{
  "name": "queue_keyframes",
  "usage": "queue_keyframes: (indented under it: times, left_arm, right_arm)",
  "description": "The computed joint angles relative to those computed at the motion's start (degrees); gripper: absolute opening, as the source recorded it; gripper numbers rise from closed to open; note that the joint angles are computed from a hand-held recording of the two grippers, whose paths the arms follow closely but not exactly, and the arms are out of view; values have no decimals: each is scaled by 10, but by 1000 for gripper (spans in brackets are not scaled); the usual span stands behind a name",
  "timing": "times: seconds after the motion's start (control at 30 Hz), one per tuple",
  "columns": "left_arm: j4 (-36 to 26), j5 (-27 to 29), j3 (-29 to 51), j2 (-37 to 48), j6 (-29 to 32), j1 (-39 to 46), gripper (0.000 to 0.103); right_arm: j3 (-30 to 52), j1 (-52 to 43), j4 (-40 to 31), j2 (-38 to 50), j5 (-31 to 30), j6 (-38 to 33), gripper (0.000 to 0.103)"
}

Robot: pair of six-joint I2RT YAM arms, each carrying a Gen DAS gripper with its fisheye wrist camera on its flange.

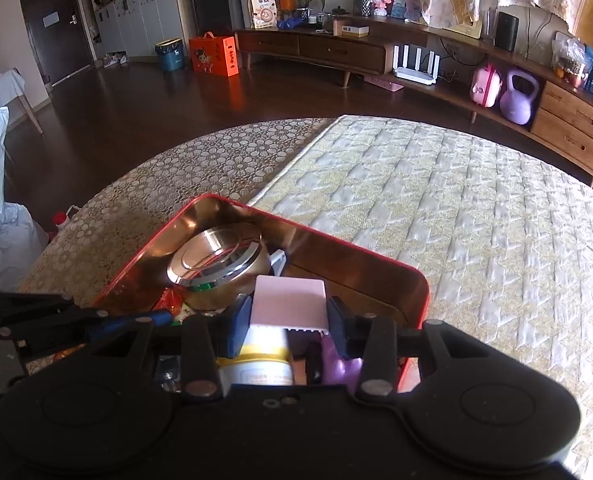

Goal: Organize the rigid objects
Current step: 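Carry the green pushpin with the left tool while the right tool carries the pink sponge to the red tin, then release the pushpin into the red tin with the left tool while the right tool releases the sponge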

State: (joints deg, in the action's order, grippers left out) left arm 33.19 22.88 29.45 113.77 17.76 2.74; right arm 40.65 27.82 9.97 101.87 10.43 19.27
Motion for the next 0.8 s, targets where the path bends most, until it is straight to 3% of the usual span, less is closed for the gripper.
queue_keyframes:
  times: [0.33, 0.63, 0.8]
  left_arm:
    - [-12, 7, 6, 3, 8, 1, 24]
    - [-52, 22, -1, -27, 7, 9, 25]
    - [-60, 27, -20, -55, 14, 14, 30]
  right_arm:
    - [-35, 13, 2, -48, 3, 32, 46]
    - [-107, 39, -6, -174, 22, 50, 51]
    - [-144, 56, -23, -245, 31, 81, 57]
